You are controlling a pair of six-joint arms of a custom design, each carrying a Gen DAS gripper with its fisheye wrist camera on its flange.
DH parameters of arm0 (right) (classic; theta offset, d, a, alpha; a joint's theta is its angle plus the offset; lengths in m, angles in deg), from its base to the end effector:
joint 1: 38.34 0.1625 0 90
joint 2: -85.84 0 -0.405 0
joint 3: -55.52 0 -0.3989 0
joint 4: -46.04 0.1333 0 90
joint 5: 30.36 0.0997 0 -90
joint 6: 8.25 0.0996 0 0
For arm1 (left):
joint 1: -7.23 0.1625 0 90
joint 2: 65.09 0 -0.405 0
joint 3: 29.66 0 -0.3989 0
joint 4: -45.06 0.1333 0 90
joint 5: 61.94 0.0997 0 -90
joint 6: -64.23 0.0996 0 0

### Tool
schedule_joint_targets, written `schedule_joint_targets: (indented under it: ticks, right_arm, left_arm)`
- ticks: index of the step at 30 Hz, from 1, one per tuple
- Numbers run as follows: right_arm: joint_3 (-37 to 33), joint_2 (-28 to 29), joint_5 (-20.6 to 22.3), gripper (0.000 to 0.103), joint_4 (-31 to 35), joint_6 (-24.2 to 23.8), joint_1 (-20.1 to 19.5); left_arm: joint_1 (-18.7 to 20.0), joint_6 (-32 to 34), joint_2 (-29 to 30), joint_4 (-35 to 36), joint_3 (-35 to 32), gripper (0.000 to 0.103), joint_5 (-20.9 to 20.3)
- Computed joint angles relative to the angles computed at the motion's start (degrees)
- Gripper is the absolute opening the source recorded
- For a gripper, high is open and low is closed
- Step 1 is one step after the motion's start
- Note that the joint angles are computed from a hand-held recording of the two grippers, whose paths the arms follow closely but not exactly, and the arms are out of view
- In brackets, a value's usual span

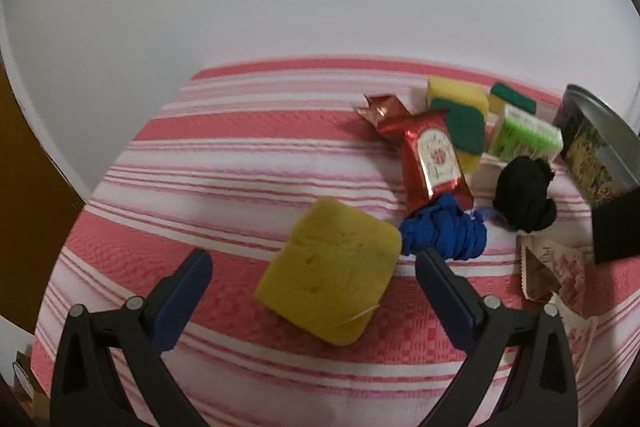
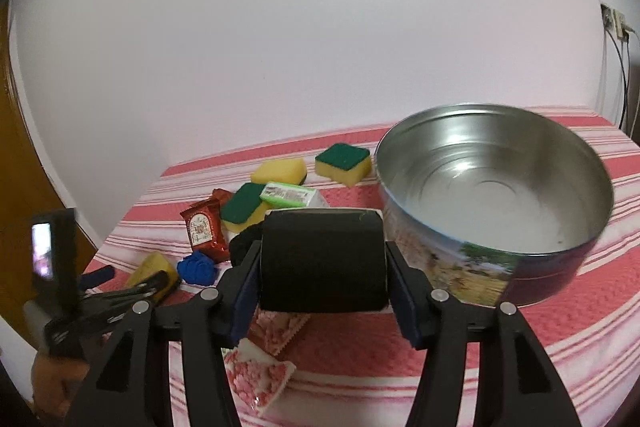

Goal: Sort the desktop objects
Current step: 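Grasp the yellow sponge block with the left gripper while the right gripper grasps the black box, then carry the sponge into the silver tin and open the left gripper while the right drops the black box in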

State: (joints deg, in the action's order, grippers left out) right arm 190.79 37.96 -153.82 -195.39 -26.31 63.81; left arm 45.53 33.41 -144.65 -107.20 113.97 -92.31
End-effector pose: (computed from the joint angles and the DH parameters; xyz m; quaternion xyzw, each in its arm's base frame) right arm 0.1625 -0.3825 0.1177 0.0642 -0.8237 0.4945 0.2699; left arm -0.1356 -0.3864 0.1486 0.1649 0.8517 -0.3176 0.3827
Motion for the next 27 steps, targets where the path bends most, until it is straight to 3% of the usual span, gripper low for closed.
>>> schedule_joint_targets:
  ticks: [3, 4, 5, 6, 11, 14, 21, 27]
  right_arm:
    - [0.96, -0.8, 0.72, 0.059, 0.31, 0.88, -0.48]
    - [1.87, -1.42, 1.86, 0.059, 0.35, 1.62, -1.01]
    - [2.39, -2.3, 3.28, 0.059, 0.98, 2.0, -1.8]
    - [3.31, -2.91, 4.57, 0.059, 1.05, 2.67, -2.39]
    - [4.04, -2.58, 5.13, 0.059, -0.35, 2.95, -2.76]
    - [4.67, -3.14, 6.96, 0.059, -0.11, 3.43, -3.14]
    - [6.89, -4.6, 10.08, 0.059, -4.07, 1.94, -3.37]
    - [9.5, -7.92, 10.92, 0.059, -11.95, 0.04, -3.6]
  left_arm:
    - [1.36, 0.6, 1.46, -0.86, -0.56, 0.1, -1.09]
    - [2.13, 0.76, 1.56, -0.19, -1.09, 0.093, -2.17]
    - [3.15, 2.44, 1.32, -1.82, -1.12, 0.08, -4.37]
    - [4.13, 4.73, 0.8, -5.53, -0.72, 0.074, -7.13]
    - [4.85, 5.7, -0.3, -10.75, 0.66, 0.065, -8.89]
    - [4.53, 6.23, -1.78, -14.13, 2.18, 0.065, -9.53]
    - [-0.5, 3.46, -5.21, -15.36, 5.04, 0.065, -8.54]
    - [-8.84, 5.18, -4.57, -17.15, 4.88, 0.065, -6.57]
